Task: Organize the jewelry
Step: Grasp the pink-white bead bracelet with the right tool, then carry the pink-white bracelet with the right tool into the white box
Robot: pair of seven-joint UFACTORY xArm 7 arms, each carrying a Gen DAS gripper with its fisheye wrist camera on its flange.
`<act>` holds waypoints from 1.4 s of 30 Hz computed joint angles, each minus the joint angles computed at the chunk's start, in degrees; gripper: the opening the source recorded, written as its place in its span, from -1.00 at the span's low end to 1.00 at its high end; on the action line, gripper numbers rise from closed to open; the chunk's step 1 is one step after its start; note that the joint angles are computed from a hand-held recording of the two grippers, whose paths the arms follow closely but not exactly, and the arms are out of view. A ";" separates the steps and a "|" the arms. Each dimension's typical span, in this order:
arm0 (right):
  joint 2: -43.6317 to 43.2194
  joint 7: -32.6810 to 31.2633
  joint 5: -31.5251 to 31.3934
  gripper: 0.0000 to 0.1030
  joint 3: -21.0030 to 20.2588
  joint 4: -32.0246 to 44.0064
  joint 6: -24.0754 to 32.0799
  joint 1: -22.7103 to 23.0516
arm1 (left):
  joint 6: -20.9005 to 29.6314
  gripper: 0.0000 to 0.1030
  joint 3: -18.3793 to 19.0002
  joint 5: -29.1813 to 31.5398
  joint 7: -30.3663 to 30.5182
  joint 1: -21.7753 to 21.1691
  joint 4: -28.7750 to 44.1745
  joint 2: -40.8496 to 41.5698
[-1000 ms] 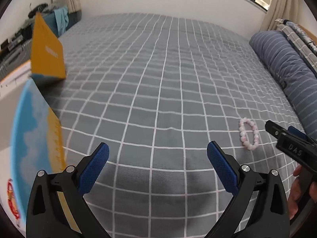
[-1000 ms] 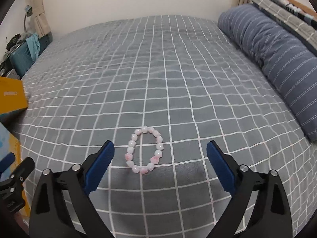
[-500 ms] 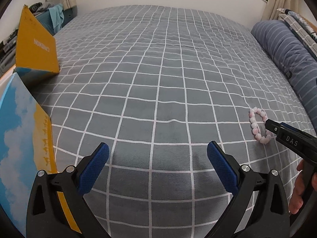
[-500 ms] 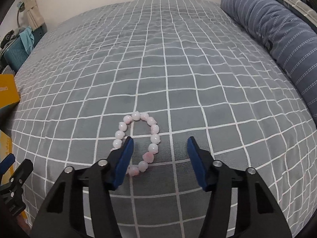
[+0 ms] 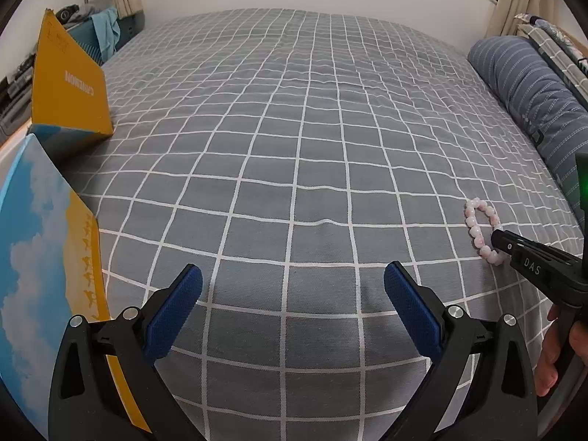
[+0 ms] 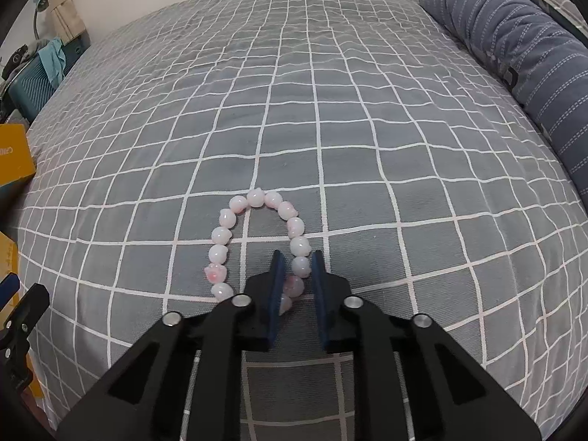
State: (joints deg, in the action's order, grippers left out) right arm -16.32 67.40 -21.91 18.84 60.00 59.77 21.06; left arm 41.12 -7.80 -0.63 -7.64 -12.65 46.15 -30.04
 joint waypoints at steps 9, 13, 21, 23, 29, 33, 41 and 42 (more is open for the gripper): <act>-1.16 0.13 -0.52 -0.80 0.35 0.37 -0.03 0.22 | 0.77 0.89 0.07 -0.12 0.22 -0.24 0.14 -1.05; -1.95 0.31 -0.89 -0.80 0.92 1.05 0.21 -0.01 | 1.18 0.89 0.22 -0.45 0.31 -0.28 0.40 -1.71; -2.83 0.61 -2.03 -0.80 2.69 3.56 1.67 -0.03 | 3.14 0.89 0.90 -1.77 0.79 -0.47 0.78 -4.50; -2.53 0.81 -2.85 -0.80 3.55 5.06 3.06 0.05 | 3.78 0.89 1.08 -1.98 1.16 -0.49 0.83 -5.43; -1.80 1.57 -4.35 -0.80 4.98 8.40 5.54 0.98 | 5.91 0.89 1.85 -2.66 2.17 -0.12 1.36 -8.61; -1.46 2.21 -5.59 -0.80 6.02 10.62 7.67 1.70 | 7.70 0.89 2.53 -3.47 2.63 0.26 1.92 -10.74; -0.13 3.46 -7.69 -0.80 7.83 14.90 11.47 3.76 | 11.11 0.89 3.19 -3.88 3.86 1.33 3.41 -14.95; 0.07 3.63 -7.97 -0.80 8.03 15.38 11.83 4.02 | 11.41 0.89 3.26 -3.88 4.01 1.52 3.60 -15.24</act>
